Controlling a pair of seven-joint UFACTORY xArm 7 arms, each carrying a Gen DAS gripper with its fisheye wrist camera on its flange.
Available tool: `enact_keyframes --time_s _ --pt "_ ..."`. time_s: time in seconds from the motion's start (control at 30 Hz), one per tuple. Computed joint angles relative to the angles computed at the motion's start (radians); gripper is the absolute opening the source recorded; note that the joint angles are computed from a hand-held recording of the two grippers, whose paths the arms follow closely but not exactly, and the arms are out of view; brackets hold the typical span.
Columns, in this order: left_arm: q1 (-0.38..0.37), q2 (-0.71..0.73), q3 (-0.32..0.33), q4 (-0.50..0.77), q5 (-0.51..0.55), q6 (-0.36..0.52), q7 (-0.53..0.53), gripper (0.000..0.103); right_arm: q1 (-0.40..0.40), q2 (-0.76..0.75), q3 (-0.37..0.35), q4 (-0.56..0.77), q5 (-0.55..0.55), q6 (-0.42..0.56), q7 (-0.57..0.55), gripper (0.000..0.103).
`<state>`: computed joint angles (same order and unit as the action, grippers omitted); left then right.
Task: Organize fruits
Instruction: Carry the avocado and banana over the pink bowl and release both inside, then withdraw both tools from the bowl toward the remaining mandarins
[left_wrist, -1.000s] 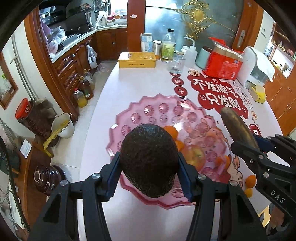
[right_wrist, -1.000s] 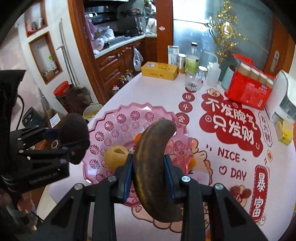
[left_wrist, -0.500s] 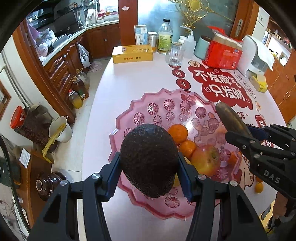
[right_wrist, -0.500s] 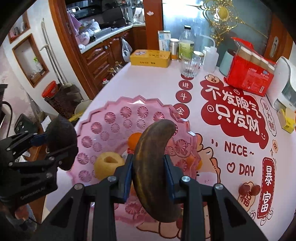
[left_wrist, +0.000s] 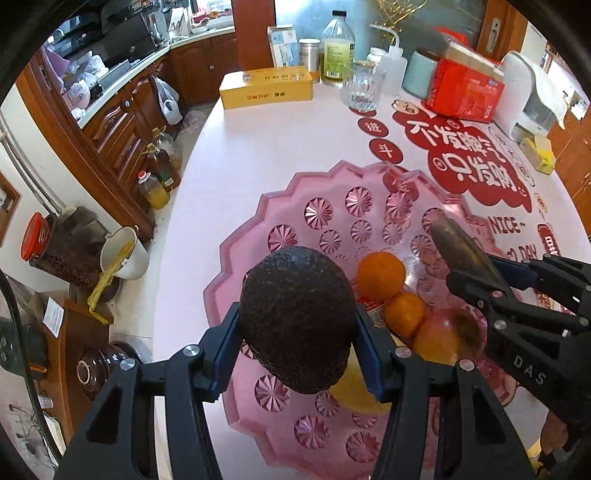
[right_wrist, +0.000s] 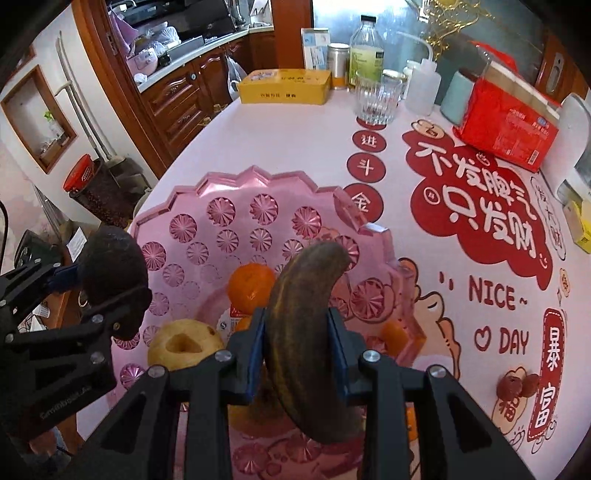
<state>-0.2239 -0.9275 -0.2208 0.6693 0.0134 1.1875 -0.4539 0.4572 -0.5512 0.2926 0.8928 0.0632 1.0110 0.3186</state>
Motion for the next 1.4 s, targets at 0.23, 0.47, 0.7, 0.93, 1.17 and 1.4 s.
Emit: enact_keyframes --time_s 0.23,0.47,0.7,0.93,1.17,1.4 --pt "-0.002 0.037 0.004 -0.019 0.000 -0.023 0.003 0.055 0.010 0.014 0.002 -0.006 0.001 -0.019 -0.017 0.032" --pt "-0.004 0.052 0.007 -0.028 0.006 -0.018 0.001 0.055 0.015 0.033 0.017 -0.002 -0.028 -0.030 -0.029 0.033" --pt "-0.005 0.063 0.004 -0.034 0.013 -0.008 -0.005 0.056 0.018 0.029 0.012 -0.007 -0.033 -0.059 -0.039 0.046" --pt "-0.011 0.057 0.010 -0.027 0.008 -0.005 -0.007 0.062 0.019 0.014 0.012 -0.012 -0.029 -0.069 -0.039 0.051" --pt "-0.010 0.050 -0.015 -0.008 0.031 0.010 -0.012 0.072 0.017 -0.019 0.009 -0.020 -0.027 -0.076 -0.032 0.051" --pt "-0.007 0.012 -0.014 0.007 0.037 0.051 -0.020 0.076 0.014 -0.068 0.006 -0.029 -0.012 -0.069 -0.023 0.051"
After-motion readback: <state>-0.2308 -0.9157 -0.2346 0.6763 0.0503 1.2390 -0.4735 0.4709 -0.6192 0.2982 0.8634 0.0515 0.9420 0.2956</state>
